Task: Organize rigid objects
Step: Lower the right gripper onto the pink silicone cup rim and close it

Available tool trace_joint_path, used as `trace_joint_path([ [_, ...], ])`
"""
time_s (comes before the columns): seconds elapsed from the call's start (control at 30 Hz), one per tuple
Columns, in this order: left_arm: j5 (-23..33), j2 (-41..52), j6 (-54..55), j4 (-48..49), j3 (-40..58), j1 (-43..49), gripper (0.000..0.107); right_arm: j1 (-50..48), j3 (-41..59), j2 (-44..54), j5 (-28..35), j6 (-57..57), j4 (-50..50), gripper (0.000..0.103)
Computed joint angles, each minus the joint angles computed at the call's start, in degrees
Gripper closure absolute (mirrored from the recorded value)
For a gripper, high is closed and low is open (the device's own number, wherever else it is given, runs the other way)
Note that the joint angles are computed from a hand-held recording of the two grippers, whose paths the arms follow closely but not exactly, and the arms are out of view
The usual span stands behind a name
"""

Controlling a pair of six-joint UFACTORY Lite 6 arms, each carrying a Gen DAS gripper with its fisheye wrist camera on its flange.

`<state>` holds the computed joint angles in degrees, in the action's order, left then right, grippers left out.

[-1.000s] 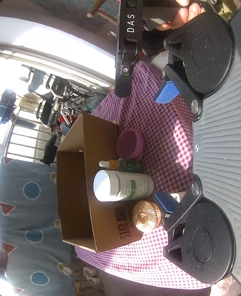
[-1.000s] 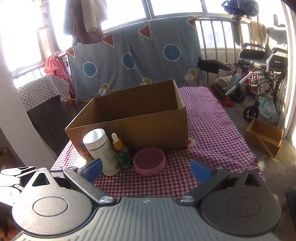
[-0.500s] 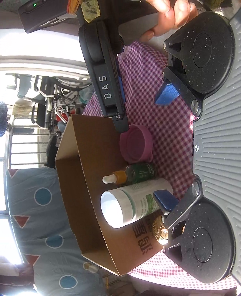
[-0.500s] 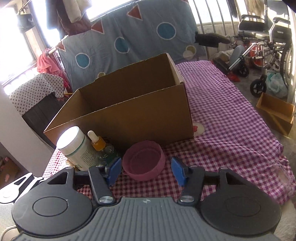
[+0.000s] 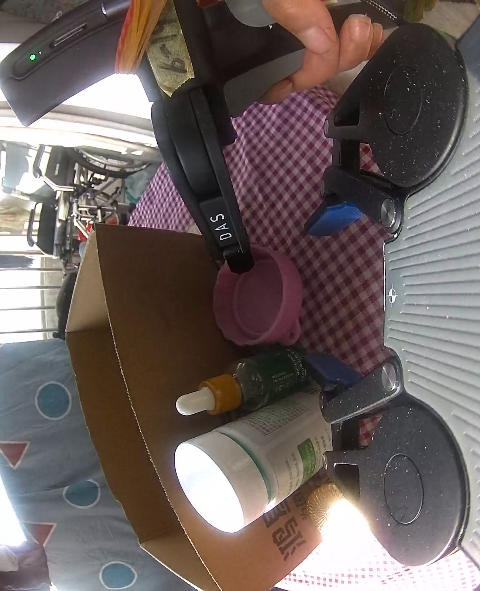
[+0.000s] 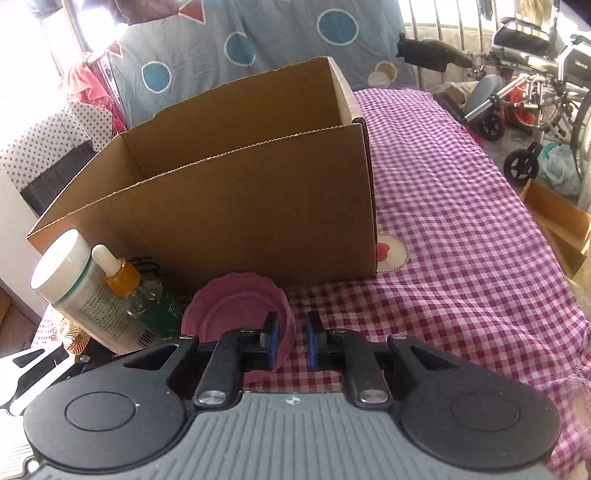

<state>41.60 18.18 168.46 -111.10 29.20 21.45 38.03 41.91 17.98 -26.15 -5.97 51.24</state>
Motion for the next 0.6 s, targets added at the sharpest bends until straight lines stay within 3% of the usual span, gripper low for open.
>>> trace_joint_path([
  [0.23,1.0,-0.9,-1.7,4.9,-0.7,2.2,0.035,2.6,-3.2,-3.0,-0.1,-3.8,5.5,0.088],
  [0.6,2.8,-3.7,-1.1,11.5,-2.8,1.9,0.019,7.5,-13.3,-14.3,1.4,-10.2,17.3,0.088],
])
